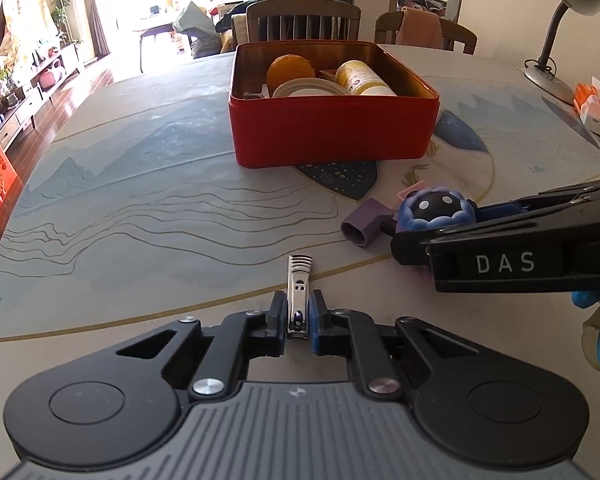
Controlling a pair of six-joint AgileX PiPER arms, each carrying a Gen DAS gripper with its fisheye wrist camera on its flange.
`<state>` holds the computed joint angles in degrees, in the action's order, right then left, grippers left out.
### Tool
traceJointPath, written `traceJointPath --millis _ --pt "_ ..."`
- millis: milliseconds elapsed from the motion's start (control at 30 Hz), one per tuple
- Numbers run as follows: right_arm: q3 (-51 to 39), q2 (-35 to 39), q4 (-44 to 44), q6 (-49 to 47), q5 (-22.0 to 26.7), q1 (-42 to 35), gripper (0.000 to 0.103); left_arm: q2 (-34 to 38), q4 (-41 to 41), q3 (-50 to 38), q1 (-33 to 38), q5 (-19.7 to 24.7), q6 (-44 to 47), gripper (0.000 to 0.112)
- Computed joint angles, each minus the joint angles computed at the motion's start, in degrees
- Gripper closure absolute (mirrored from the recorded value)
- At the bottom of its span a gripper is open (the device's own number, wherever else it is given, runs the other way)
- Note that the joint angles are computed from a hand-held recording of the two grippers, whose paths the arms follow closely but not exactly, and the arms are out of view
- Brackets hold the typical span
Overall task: Organize rigid objects
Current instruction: 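Grasp the nail clipper with the left gripper while the right gripper grasps the purple-blue toy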
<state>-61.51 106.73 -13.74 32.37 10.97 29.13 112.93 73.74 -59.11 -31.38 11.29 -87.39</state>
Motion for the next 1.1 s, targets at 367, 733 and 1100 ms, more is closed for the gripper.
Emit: traceJointPath --millis 367,733,1100 --pt "2.2 -4.3 0.7 0.1 1.3 0.8 0.053 -3.6 -18.6 1.4 2.6 -2.2 15.4 0.101" --pt "4.2 -10.7 -5.1 6.2 3.7 1.9 0.053 -9.2 -38.9 3.4 5.0 -3.2 34.9 0.102" --pt "3.5 -18.0 -7.1 6.0 8.2 1.6 0.053 -15.6 -54.1 2.2 7.1 -0.8 49.8 0.102"
